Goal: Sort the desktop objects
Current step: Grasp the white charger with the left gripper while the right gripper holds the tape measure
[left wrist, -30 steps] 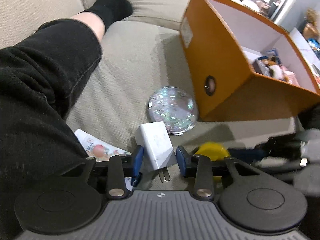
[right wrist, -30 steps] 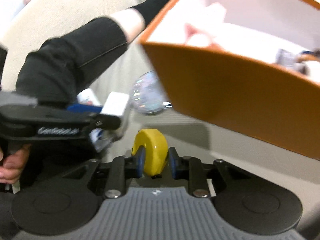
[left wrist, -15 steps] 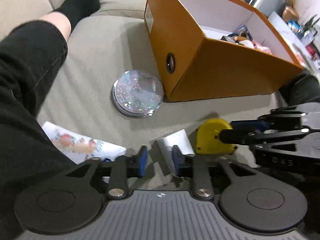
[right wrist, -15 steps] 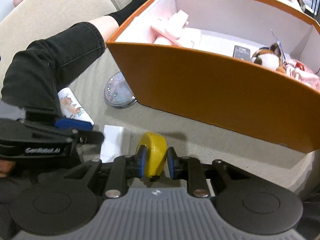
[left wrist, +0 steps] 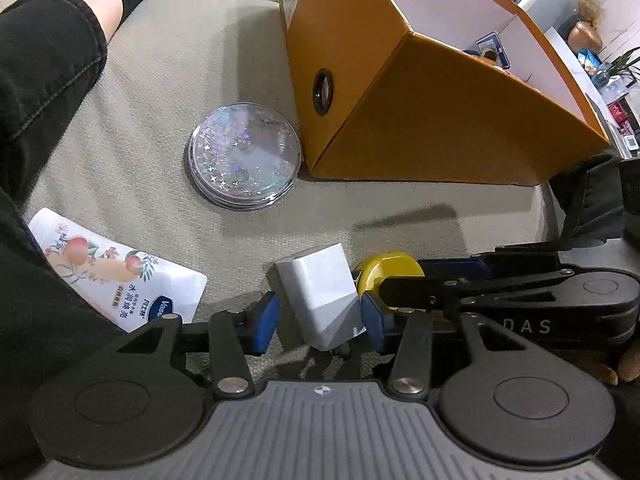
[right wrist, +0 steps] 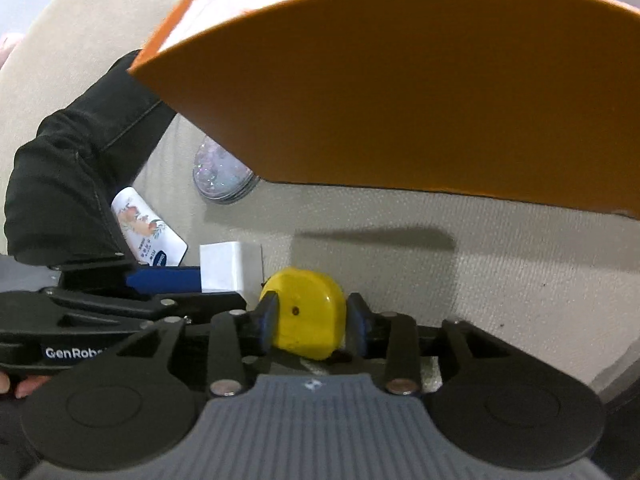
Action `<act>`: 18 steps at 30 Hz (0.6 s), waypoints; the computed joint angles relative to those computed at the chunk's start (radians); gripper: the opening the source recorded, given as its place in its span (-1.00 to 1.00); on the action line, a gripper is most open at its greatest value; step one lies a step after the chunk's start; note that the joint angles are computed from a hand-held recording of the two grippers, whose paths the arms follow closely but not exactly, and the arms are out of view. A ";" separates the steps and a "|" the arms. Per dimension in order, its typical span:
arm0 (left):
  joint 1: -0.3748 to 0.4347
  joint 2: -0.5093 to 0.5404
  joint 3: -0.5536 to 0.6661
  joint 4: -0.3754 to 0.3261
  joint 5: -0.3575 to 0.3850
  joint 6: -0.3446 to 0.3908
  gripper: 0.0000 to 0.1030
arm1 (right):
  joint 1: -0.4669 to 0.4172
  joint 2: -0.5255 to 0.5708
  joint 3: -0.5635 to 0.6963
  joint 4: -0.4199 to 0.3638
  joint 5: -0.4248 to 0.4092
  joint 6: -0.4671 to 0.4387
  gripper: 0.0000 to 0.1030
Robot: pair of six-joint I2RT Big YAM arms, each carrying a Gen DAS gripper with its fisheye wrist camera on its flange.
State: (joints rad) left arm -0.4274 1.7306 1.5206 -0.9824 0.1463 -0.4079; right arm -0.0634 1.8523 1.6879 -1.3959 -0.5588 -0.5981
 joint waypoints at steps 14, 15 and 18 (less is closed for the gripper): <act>-0.008 0.017 0.009 -0.002 -0.029 0.000 -0.17 | -0.024 0.057 0.067 -0.123 -0.073 0.015 -0.50; -0.007 0.015 0.006 0.000 -0.031 -0.002 -0.18 | -0.029 0.056 0.071 -0.133 -0.085 0.010 -0.55; -0.003 0.008 -0.006 0.009 -0.033 -0.011 -0.19 | -0.041 0.062 0.092 -0.183 -0.138 -0.010 -0.60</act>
State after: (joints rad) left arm -0.4300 1.7386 1.5148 -0.9732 0.1128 -0.4191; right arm -0.1048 1.9143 1.7798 -1.5785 -0.6964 -0.6083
